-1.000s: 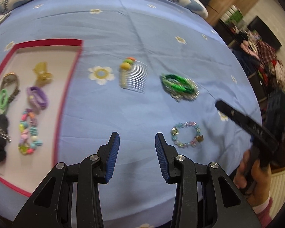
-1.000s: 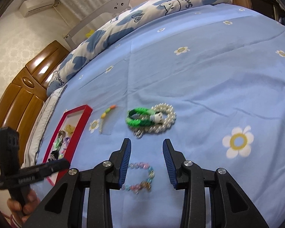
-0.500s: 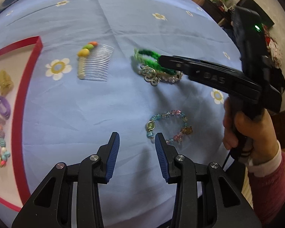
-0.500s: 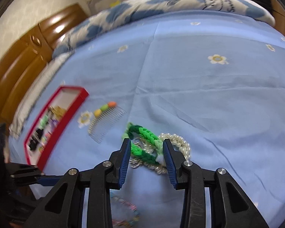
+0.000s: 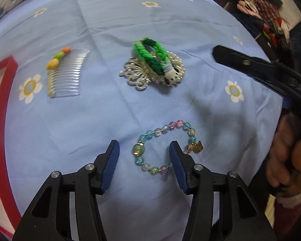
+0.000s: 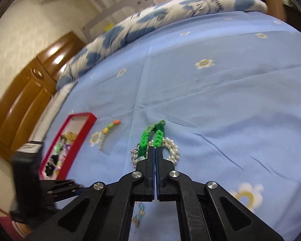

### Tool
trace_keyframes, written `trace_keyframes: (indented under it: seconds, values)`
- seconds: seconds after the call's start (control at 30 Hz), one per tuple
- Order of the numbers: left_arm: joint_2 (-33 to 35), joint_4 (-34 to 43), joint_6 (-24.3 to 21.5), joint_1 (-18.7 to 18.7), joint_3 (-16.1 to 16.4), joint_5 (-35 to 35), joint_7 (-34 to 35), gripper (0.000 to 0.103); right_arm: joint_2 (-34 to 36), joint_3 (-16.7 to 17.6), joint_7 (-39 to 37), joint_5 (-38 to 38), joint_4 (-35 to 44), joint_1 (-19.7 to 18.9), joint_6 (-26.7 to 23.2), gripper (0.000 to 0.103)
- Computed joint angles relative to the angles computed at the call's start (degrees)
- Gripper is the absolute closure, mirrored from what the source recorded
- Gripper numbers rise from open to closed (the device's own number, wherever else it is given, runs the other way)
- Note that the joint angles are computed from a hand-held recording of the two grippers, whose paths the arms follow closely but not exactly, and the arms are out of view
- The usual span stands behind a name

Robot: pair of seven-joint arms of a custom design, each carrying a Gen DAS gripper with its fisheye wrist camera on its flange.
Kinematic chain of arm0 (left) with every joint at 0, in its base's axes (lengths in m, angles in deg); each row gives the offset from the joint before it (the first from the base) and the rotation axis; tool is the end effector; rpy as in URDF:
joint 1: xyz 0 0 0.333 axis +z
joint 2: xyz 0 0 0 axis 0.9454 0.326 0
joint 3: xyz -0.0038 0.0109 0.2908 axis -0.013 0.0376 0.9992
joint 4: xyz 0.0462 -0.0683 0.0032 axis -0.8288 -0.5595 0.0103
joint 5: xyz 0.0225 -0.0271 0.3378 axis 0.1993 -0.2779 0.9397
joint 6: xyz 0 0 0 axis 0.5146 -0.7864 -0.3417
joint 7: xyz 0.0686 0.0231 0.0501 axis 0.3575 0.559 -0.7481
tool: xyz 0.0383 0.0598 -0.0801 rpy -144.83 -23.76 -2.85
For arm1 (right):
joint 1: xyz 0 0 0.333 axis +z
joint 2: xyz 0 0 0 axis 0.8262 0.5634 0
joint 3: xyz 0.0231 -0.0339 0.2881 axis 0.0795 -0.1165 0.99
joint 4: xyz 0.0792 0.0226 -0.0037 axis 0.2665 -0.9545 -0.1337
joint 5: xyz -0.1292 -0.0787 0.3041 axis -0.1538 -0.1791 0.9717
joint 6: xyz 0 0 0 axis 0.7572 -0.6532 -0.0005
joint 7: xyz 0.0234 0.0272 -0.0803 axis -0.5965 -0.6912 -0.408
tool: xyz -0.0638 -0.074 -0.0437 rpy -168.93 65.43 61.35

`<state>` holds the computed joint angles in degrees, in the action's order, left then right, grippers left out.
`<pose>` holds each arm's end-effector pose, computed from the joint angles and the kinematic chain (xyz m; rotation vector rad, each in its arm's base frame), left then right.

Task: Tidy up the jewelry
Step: 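Grasp the green braided bracelet with the right tool while the left tool grasps the crystal bead bracelet, then carry the braided bracelet and bead bracelet with both tools into the tray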

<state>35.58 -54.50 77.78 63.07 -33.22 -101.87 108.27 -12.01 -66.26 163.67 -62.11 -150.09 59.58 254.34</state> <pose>0.6105 -0.2607 0.4161 0.8224 -2.8462 0.5547 0.4809 0.1141 0.4418 -1.1605 2.1279 -0.3817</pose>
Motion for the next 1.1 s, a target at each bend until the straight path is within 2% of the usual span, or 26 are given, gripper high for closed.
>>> trace_keyframes:
  seconds: [0.03,0.07,0.1,0.13,0.3,0.37,0.43,0.53,0.63,0.67,0.7,0.73,0.8,0.93,1.03,1.1]
  values:
    - [-0.96,-2.04,1.85,-0.02,-0.41,-0.09,1.35,0.06,-1.2,0.64,3.47,-2.75,-0.96,-0.88,0.18,0.103]
    - [-1.52,-3.15,2.53,0.05,-0.7,-0.21,2.42,0.075,-2.16,1.46,5.82,-4.22,-1.66,-1.64,-0.22,0.103]
    - [-1.83,-3.75,2.55,0.02,-0.86,-0.29,3.08,0.082,-2.7,2.02,6.47,-4.42,-2.01,-1.94,-1.04,0.103]
    - [-2.0,-4.06,2.31,0.09,-1.03,-0.54,3.72,0.094,-2.74,2.31,6.1,-4.1,-1.94,-1.94,-1.8,0.097]
    - [-2.95,-4.96,2.44,1.12,-0.97,-3.04,4.03,0.093,0.97,0.55,-0.48,1.71,1.53,0.38,-3.1,0.089]
    - [-3.14,-4.61,1.7,2.04,-0.8,-4.28,4.11,0.093,2.81,-0.58,-2.0,2.32,3.55,1.68,-3.93,0.085]
    - [-3.23,-4.01,0.87,2.99,-0.7,-5.65,4.17,0.093,5.09,-1.75,-6.72,6.29,5.7,3.22,-4.31,0.076]
    - [-3.06,-2.06,-0.69,4.55,-0.51,-8.03,3.86,0.093,8.84,-3.2,-10.82,8.18,10.23,5.23,-7.16,0.07]
    - [-2.83,-0.09,-1.76,5.71,-0.25,-9.76,3.3,0.093,12.21,-3.16,-18.18,15.27,14.47,6.22,-12.7,0.067]
    - [-2.78,0.59,-2.18,6.25,-0.17,-10.44,3.18,0.093,13.04,-3.27,-19.87,17.11,15.0,6.52,-12.8,0.067]
    - [-2.74,1.36,-2.97,6.97,-0.06,-11.02,3.39,0.093,13.45,-3.49,-21.2,18.45,14.92,6.89,-12.04,0.075]
    - [-2.66,1.96,-3.39,7.4,0.01,-11.56,3.32,0.093,13.62,-4.07,-21.28,18.78,14.78,7.7,-11.63,0.087]
    - [-2.42,3.17,-4.05,8.21,0.15,-12.54,3.25,0.093,12.79,-6.88,-17.29,15.26,13.88,10.64,-11.29,0.087]
    - [-1.46,5.39,-5.1,8.91,0.43,-13.87,1.54,0.093,9.79,-9.58,-9.46,9.95,9.99,13.05,-5.91,0.087]
    - [-0.89,6.53,-5.55,9.65,0.41,-14.75,0.79,0.093,6.75,-9.46,-3.72,5.65,7.13,12.76,-3.06,0.087]
    - [-1.25,6.14,-5.2,10.21,0.34,-15.46,0.78,0.093,5.99,-8.14,-2.7,5.22,6.73,11.67,-2.08,0.087]
